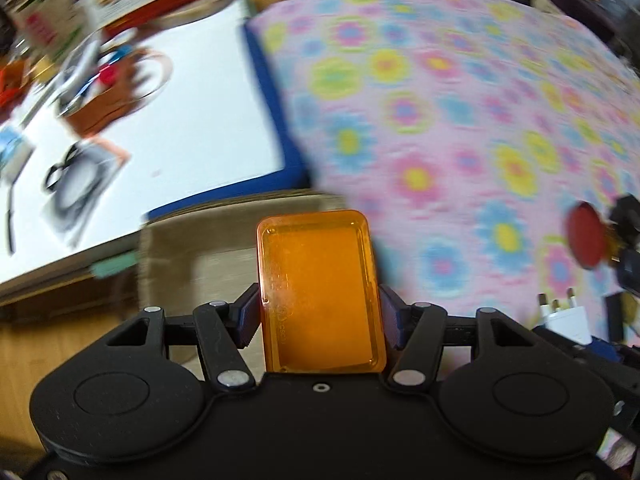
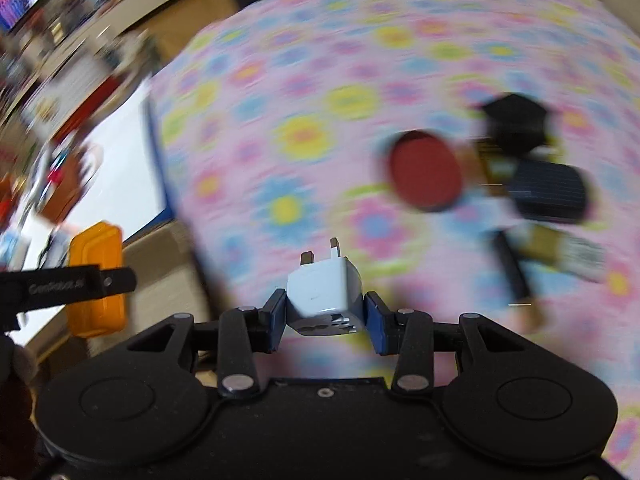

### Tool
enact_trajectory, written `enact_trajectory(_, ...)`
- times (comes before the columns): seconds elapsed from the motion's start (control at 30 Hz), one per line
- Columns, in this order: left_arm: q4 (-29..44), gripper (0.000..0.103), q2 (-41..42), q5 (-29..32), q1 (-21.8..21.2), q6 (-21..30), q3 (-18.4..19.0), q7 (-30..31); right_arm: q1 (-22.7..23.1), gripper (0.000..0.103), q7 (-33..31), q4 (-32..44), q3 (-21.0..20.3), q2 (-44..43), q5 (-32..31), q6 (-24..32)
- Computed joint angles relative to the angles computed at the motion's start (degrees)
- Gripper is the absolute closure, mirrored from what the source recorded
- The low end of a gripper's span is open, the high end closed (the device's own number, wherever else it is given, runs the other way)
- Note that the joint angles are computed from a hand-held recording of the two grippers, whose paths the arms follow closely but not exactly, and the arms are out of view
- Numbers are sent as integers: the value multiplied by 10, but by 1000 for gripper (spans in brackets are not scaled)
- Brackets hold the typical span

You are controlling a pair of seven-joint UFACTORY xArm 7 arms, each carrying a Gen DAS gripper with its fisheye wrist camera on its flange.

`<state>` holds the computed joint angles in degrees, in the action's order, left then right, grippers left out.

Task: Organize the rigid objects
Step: 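Carry the plug adapter with the right tool while the left carries the card into the basket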

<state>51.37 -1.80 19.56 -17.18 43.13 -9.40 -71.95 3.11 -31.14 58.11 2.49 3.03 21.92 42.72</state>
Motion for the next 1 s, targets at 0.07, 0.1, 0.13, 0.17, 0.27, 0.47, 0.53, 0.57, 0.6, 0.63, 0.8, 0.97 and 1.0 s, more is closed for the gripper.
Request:
enact_trajectory(0.07, -36, 47, -27, -21, 11, -11, 11, 13, 19, 62, 8, -8, 17, -2, -3, 6)
enact_trajectory(0.1, -52, 47, -39, -32, 18, -17, 15, 20, 29, 62, 13, -12, 24, -4, -5, 9)
enact_trajectory(0.13, -66, 47, -49, -39, 25, -22, 18, 22, 39, 62, 19, -10, 30, 0, -6, 13)
enact_trajectory(0.17, -81, 47, -61, -42, 33, -25, 20, 21, 50, 62, 30, -10, 37, 2, -10, 14)
enact_trajectory(0.27, -102, 47, -65, -26, 54, -25, 16, 0, 79, 62, 62, -6, 51, 18, -32, 5)
enact_trajectory(0.47, -150, 47, -81, -66, 82, -38, 27, 0, 119, 62, 125, 3, 64, 60, -89, -17)
enact_trajectory(0.53, -158, 47, -81, -68, 91, -32, 28, -10, 129, 62, 142, 10, 66, 76, -108, -23)
enact_trajectory(0.57, -164, 47, -82, -77, 94, -37, 32, -7, 132, 62, 148, 12, 67, 82, -115, -25)
enact_trajectory(0.6, -167, 47, -82, -85, 96, -37, 34, -5, 135, 62, 154, 15, 68, 90, -121, -27)
enact_trajectory(0.63, -168, 47, -81, -90, 98, -36, 34, -4, 138, 64, 159, 16, 69, 93, -126, -28)
enact_trajectory(0.8, -159, 46, -62, -113, 102, -19, 39, 12, 147, 66, 178, 34, 73, 117, -144, -32)
enact_trajectory(0.97, -146, 38, -41, -143, 98, -15, 43, 49, 157, 60, 192, 33, 73, 125, -168, -49)
enact_trajectory(1.0, -144, 36, -39, -143, 97, -13, 43, 52, 157, 59, 193, 33, 74, 127, -169, -49)
